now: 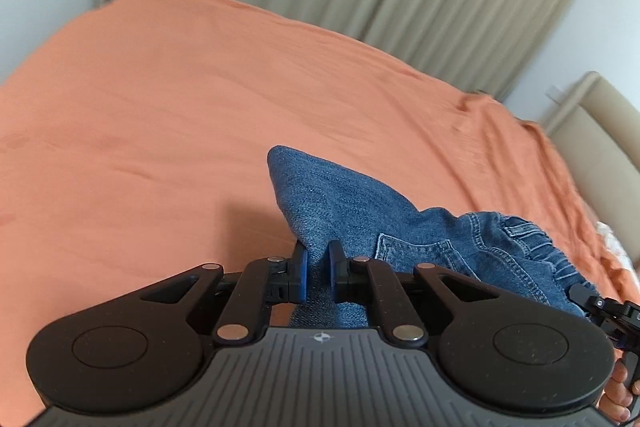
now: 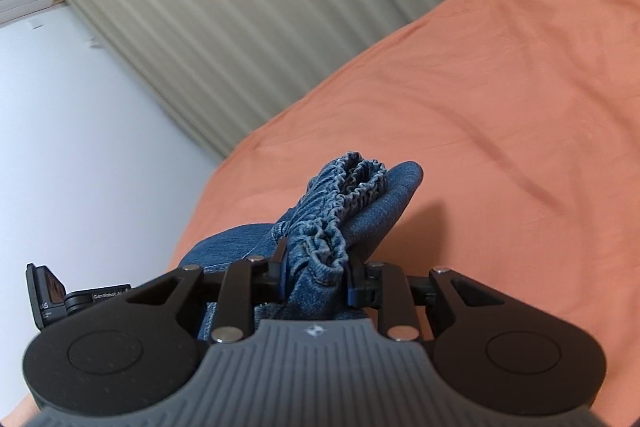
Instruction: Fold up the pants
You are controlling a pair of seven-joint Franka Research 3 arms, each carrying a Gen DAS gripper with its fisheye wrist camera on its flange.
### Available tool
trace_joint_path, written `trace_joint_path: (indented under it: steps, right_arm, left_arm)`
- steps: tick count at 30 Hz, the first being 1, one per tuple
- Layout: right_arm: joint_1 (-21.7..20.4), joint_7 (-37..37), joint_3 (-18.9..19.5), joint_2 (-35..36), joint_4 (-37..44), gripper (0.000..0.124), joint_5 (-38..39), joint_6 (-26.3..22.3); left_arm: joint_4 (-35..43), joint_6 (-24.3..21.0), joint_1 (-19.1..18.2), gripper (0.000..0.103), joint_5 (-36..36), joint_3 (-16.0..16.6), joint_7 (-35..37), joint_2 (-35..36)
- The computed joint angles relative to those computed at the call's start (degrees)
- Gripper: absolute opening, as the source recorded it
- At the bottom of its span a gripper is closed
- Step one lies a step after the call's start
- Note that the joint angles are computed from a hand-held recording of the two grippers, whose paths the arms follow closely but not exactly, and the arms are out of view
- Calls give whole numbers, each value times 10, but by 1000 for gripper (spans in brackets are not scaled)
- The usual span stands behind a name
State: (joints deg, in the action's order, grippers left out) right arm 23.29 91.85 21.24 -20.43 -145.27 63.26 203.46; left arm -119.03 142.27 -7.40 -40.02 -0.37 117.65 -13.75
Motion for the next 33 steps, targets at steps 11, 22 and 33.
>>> trace_joint_path:
  steps: [11, 22, 33]
  right_arm:
    - [91, 28, -50, 208, 169, 21, -89, 49]
    - [121, 153, -76, 238, 113, 21, -102, 22]
    - [145, 86, -87, 254, 142, 23, -15, 13]
  left_arm:
    - [53, -18, 67, 10, 33, 13, 51, 68]
    - [34, -1, 104, 11, 6, -17, 100, 123]
    - [53, -86, 130, 48, 51, -10, 24, 112]
